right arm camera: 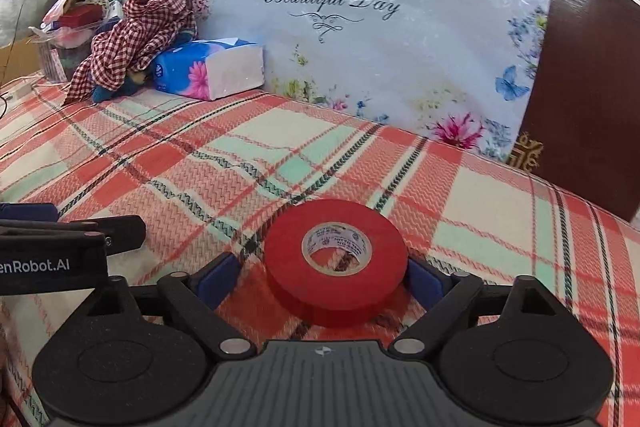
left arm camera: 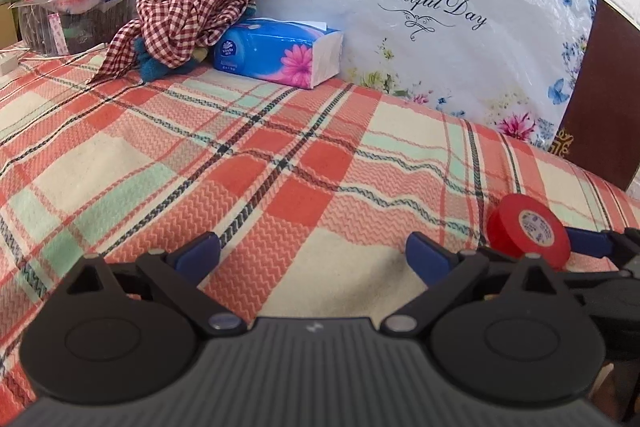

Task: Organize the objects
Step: 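Move both tools back toward the red tape roll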

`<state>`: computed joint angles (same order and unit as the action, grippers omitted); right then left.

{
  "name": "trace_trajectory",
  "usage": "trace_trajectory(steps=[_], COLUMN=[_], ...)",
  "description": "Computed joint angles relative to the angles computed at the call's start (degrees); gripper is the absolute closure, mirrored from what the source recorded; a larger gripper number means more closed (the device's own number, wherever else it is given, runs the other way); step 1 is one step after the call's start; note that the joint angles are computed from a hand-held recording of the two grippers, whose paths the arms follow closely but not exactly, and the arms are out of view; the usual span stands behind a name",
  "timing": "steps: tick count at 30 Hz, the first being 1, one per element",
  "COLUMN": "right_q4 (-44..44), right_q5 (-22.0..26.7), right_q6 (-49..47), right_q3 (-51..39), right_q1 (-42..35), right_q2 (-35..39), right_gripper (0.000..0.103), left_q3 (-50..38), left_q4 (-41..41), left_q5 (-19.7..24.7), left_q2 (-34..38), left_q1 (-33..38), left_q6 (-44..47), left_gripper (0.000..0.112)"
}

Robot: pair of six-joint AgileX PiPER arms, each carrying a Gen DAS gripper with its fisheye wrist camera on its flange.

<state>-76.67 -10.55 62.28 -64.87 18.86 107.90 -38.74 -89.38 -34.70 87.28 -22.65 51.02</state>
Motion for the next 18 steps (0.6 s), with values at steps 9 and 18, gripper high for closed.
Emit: trace_trajectory(steps=[9,18], right_q4=[13.1,-3.1], right_q5=[-2.6,-12.9], right_q6=[-13.5,-8.2], right_q3=[9.5,30.8], right_q1=[-3.6,-30.2], right_q2=[-6.2,-23.9], right_gripper=[0.031,0.031], left_q3=[-1.9,-4.0], left_q4=[-4.0,-8.2], left_q5=[-1.2,-2.6], left_q2=[1.3,2.5], left_q1=[-1.0,-2.5], left_q6=[6.1,13.4], left_gripper=[0.011,0.011])
